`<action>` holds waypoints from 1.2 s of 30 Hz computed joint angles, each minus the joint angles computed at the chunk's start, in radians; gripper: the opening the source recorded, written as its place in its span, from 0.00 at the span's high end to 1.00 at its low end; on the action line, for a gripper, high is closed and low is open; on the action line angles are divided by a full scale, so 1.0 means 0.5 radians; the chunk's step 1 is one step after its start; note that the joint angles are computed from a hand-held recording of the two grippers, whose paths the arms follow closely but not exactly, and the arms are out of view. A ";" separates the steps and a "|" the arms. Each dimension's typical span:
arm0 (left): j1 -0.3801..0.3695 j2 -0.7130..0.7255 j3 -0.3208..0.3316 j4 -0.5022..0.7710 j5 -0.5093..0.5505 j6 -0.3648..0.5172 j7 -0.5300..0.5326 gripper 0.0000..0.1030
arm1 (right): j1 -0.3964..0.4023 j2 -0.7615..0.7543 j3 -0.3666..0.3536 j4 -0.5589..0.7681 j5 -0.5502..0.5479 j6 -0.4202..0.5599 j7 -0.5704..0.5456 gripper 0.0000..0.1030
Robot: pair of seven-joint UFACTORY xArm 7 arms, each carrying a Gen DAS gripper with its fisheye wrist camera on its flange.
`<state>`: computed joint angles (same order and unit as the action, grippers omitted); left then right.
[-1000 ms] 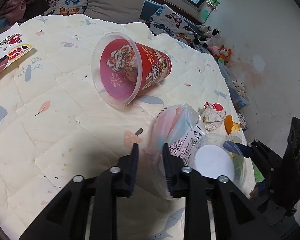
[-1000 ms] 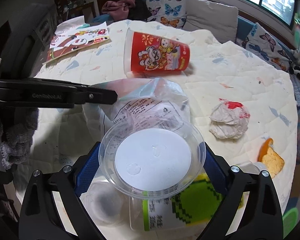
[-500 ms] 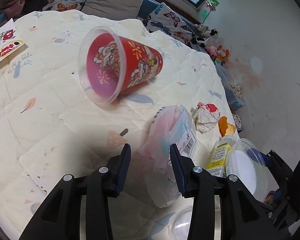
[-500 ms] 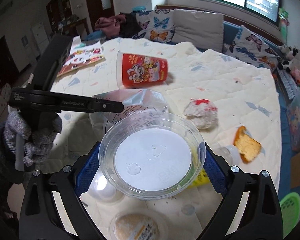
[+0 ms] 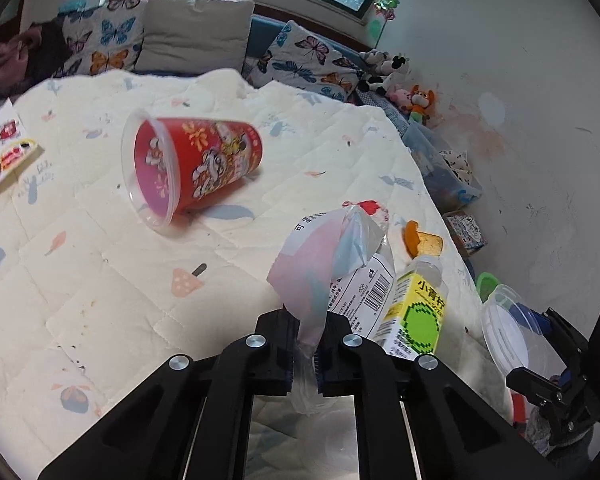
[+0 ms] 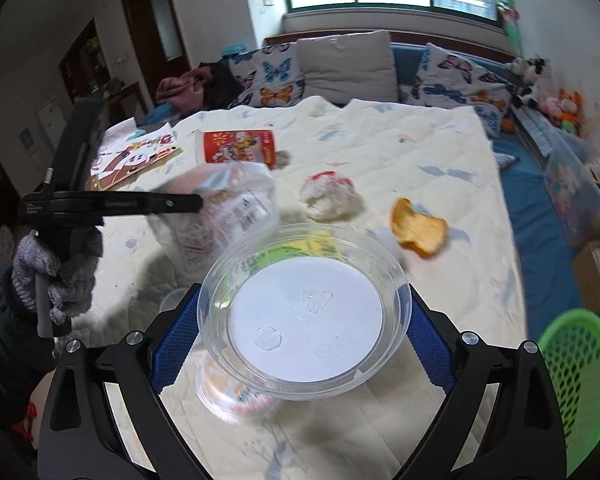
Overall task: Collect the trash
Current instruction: 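Carry the clear lid into the green basket and open the right tool while the left tool carries the bag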
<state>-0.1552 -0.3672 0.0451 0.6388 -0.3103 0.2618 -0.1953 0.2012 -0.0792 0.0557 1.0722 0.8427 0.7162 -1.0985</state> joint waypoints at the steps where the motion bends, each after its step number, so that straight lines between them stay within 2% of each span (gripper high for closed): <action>1: 0.012 -0.023 -0.019 -0.001 0.017 0.006 -0.019 0.93 | -0.010 -0.023 -0.011 -0.021 0.011 0.002 -0.007 0.10; 3: 0.054 -0.066 -0.069 0.005 0.078 0.035 -0.086 0.93 | -0.036 -0.075 -0.049 -0.068 0.048 0.005 -0.023 0.10; 5: 0.034 -0.095 -0.063 0.011 0.086 0.039 -0.091 0.93 | -0.066 -0.128 -0.094 -0.118 0.088 -0.001 -0.043 0.10; 10: 0.040 -0.149 -0.142 0.064 0.189 0.064 -0.178 0.93 | -0.170 -0.153 -0.201 -0.147 0.082 -0.004 -0.008 0.10; 15: -0.042 -0.082 -0.178 0.188 0.216 0.068 -0.210 0.93 | -0.323 -0.112 -0.294 -0.130 0.036 -0.036 0.051 0.10; 20: -0.148 0.086 -0.206 0.372 0.193 0.067 -0.197 0.93 | -0.497 0.020 -0.360 -0.042 0.017 -0.030 0.101 0.09; 25: -0.236 0.351 -0.286 0.637 0.188 0.087 -0.188 0.93 | -0.663 0.164 -0.352 0.033 0.020 0.019 0.148 0.09; 36: -0.368 0.925 -0.443 1.283 0.435 0.269 -0.304 0.93 | -0.907 0.365 -0.298 0.142 0.041 0.151 0.193 0.08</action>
<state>-0.3390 0.0953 -0.1763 1.2801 -0.0930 0.3965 -0.3472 -0.2520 0.1034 -0.0935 1.1433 0.8634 0.7915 -1.0021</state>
